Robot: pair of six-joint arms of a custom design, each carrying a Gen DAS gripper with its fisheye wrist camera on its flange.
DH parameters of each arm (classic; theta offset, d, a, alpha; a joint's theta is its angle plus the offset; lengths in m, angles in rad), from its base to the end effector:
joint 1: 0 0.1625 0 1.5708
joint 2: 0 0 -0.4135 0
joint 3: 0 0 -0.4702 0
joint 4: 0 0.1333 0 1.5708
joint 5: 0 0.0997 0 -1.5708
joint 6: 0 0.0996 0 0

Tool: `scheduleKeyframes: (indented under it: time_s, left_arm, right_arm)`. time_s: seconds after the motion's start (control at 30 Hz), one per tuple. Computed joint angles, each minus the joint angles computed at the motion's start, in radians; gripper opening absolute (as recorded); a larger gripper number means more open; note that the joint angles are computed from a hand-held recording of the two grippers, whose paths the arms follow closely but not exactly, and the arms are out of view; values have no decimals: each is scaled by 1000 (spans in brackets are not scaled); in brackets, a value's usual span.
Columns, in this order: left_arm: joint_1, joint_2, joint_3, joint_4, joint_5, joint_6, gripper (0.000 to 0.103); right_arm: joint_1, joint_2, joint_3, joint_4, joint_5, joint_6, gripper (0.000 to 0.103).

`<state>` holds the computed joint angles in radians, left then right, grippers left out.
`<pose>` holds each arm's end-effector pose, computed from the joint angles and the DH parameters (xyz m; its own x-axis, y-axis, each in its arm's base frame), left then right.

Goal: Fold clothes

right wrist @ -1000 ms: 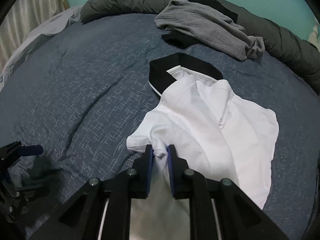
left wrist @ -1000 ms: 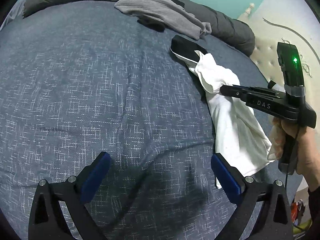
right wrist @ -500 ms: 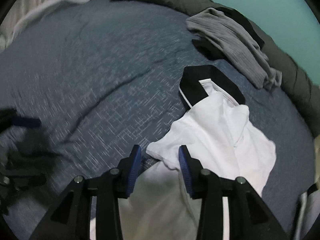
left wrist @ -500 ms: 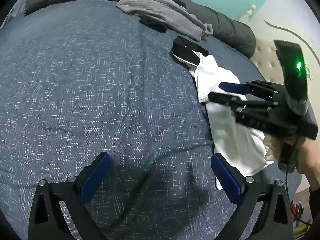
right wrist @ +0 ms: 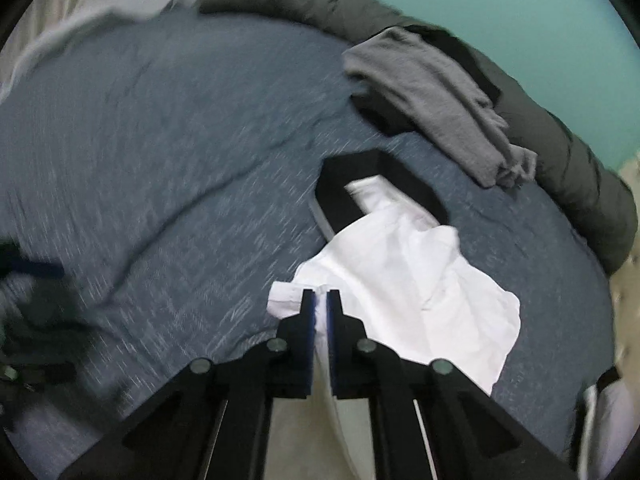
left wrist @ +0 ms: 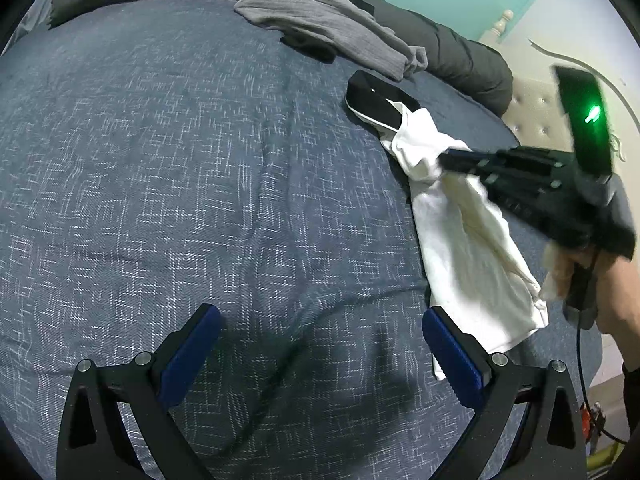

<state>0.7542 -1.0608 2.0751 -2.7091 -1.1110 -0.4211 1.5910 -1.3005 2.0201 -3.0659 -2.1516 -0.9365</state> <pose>-0.2868 -0.5129 0.0479 -0.8921 0.2840 -0.3513 0.3929 0.8717 -0.2929 0.0906 -0.5918 0.2614 -0.4883 -0.3575 0.7961 -0.6881 0.7188 -0.0993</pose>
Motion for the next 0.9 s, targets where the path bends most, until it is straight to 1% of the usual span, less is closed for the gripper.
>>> scheduleKeyframes:
  time_s: [0.17,0.37,0.47,0.53,0.63,0.7,0.77,0.9]
  left_arm:
    - [1,3,-1,2,-2,0,103]
    - [1,8,-1,9,-3,5,103]
    - [6,14,-5,10,-2,2,103]
    - [9,17,-8,12,-4,3,103]
    - [10,22,-11,16,-1,7,103]
    - [11,27,-15,18,1,9,103]
    - [14,31,-19,22,1,12,103]
    - [16,36,-26,35,1,16,103]
  right_arm:
    - [-47,-50,-59,44,94,157,4]
    - [-119,-81,-147,120,161,324,4]
    - [-149,-89,-184,129,179,385,4]
    - [-175,-78,-219,141,186,421,4]
    - [-217,-46,-272,176,169,475,4]
    - [-242,-29,-293,202,171,516,4]
    - [-264,-17,-308,230,191,557,4]
    - [-306,-7,-332,291,248,664,5]
